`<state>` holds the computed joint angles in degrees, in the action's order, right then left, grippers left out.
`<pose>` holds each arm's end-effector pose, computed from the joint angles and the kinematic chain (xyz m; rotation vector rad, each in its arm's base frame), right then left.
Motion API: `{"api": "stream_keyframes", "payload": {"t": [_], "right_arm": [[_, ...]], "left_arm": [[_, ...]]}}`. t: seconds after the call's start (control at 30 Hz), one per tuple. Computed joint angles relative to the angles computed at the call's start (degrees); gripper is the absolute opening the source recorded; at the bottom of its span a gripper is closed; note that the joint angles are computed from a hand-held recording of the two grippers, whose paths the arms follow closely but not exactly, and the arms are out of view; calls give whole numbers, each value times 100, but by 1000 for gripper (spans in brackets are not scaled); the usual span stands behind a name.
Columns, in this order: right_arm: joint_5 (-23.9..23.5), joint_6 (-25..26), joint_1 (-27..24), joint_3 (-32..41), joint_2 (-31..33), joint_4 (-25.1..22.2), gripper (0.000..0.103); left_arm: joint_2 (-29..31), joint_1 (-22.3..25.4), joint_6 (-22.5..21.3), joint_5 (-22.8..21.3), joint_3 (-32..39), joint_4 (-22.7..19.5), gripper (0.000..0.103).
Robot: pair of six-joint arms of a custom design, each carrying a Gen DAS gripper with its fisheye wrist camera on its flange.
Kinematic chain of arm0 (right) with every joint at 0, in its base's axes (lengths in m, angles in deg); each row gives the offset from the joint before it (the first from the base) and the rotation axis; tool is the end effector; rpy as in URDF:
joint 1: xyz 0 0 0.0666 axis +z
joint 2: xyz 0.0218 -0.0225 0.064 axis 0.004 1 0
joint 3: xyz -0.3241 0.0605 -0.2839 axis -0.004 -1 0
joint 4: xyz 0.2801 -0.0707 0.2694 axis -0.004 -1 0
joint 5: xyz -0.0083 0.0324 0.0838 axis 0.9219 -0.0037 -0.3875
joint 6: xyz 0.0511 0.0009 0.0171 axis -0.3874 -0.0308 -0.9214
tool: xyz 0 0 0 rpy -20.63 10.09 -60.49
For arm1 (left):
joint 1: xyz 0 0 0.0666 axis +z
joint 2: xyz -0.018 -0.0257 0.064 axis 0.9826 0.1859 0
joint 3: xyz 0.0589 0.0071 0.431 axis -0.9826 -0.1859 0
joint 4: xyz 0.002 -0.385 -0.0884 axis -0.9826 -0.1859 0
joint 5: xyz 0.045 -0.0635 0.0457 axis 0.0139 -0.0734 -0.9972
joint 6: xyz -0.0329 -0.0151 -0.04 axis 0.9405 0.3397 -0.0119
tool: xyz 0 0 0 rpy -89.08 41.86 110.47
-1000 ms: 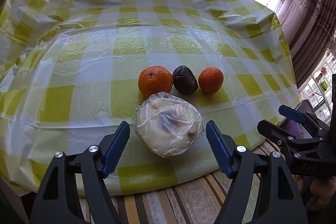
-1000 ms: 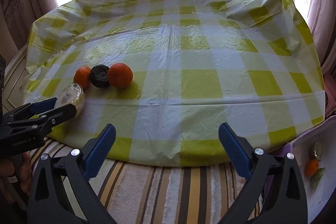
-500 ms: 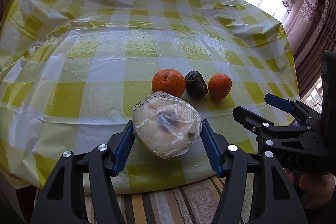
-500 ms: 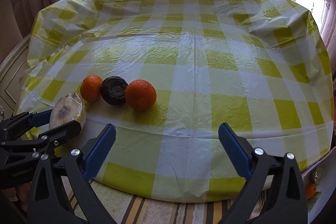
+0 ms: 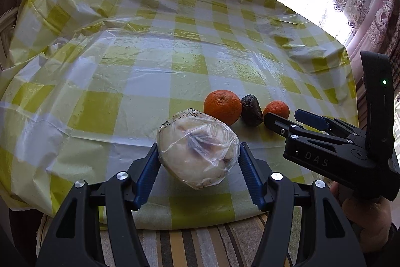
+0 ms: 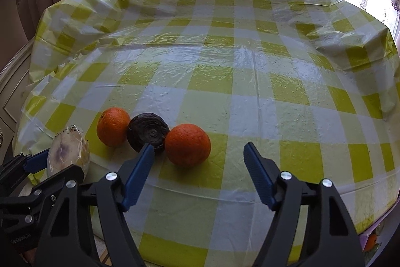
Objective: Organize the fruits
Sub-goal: 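Grasp the wrapped pale fruit with the left tool while the right tool grasps an orange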
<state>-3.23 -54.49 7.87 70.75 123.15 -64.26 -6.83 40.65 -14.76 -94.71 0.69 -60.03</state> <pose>0.4130 0.0581 0.4163 -0.2929 2.4162 0.1342 0.3438 -0.2644 0.4398 -0.0900 2.4054 -0.3363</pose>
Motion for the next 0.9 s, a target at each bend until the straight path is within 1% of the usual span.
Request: {"api": "stream_keyframes", "payload": {"t": [0.13,0.17,0.2,0.23,0.27,0.3,0.4,0.57,0.73,0.9], "right_arm": [[-93,-23,-11,41,55,-13,59],[-104,-14,-7,48,66,-15,56],[-120,5,-2,54,80,-26,49],[-196,35,-2,51,86,-28,46],[-239,61,7,40,80,-18,41],[-237,93,20,33,72,-11,38],[-214,108,38,4,40,3,37],[-245,63,-19,-99,-97,-3,36],[-278,72,-136,-250,-326,-12,36],[-411,65,-337,-375,-539,-72,36]], "left_arm": [[9,12,21,16,-11,11,60],[13,9,19,13,-10,8,60],[20,6,16,8,-5,6,60],[24,3,17,3,-5,5,60],[26,2,19,-1,-7,3,60],[29,3,25,-4,-8,0,60],[40,0,34,-24,-10,-9,60],[29,-61,27,-179,13,-37,60],[6,-152,-13,-369,66,-107,60],[-28,-251,-20,-496,109,-170,60]]}}
